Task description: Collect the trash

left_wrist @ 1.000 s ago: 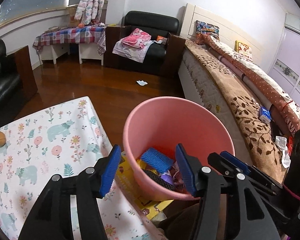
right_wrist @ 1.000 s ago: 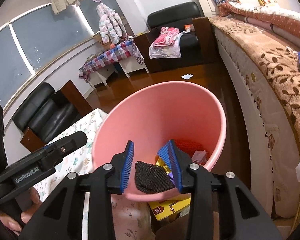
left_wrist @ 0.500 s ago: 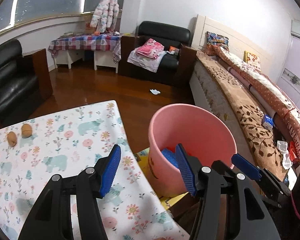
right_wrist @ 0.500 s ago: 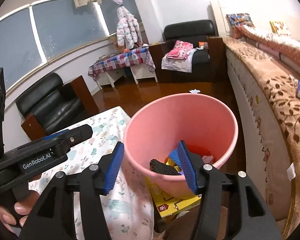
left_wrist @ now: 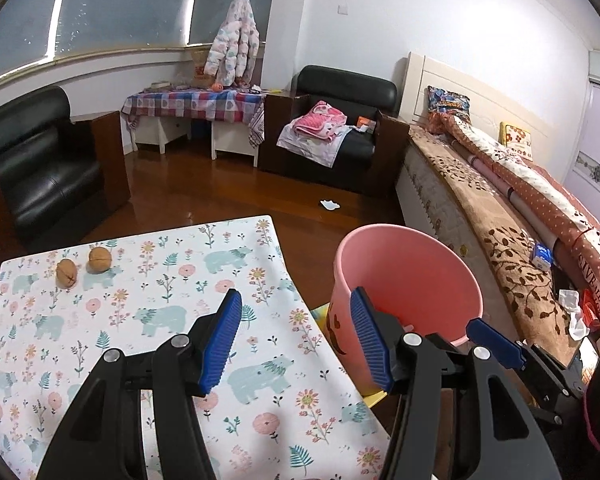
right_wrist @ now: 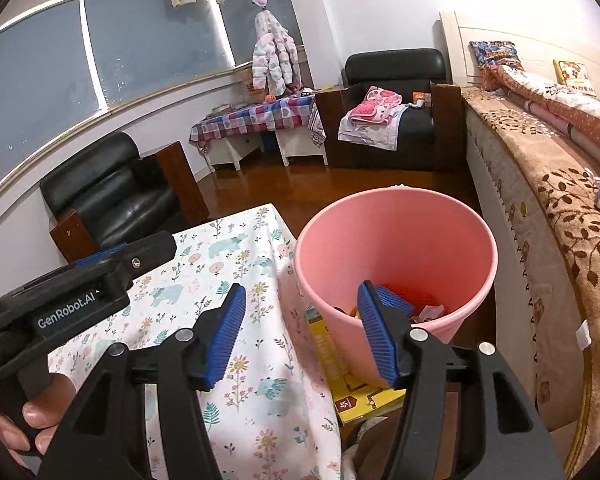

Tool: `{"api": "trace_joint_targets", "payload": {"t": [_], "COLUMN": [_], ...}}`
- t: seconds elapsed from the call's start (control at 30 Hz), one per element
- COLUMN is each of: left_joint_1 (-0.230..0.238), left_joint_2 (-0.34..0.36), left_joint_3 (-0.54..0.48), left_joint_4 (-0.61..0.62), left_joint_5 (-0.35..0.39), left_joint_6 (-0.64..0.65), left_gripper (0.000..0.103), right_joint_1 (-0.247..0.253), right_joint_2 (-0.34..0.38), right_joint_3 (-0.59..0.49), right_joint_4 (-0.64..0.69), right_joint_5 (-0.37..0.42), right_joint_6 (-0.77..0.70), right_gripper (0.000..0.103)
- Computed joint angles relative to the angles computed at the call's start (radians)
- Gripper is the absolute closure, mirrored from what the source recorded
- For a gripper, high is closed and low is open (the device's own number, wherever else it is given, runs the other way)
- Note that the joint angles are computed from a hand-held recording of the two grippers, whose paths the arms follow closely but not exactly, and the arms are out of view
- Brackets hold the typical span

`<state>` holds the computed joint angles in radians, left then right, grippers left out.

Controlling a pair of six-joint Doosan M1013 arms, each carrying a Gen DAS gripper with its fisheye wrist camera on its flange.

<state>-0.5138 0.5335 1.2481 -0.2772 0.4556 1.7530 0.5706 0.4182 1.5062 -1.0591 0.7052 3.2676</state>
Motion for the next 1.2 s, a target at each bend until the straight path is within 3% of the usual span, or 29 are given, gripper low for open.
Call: {"api": "trace_joint_targets", "payload": {"t": [1.2], "left_joint_1": [0.012], "left_joint_2": [-0.03], "left_joint_3": [0.046], "left_joint_4": [-0.022], "left_joint_5": [-0.03], "left_joint_6": [0.016], "left_gripper": [0.048], "right_joint_1": [0.036], "right_joint_2": [0.005], "right_joint_3": [-0.027], "right_joint_4": [-0.04], "right_joint_5": [0.081], "right_joint_6": [0.013], "right_gripper": [0.044]}}
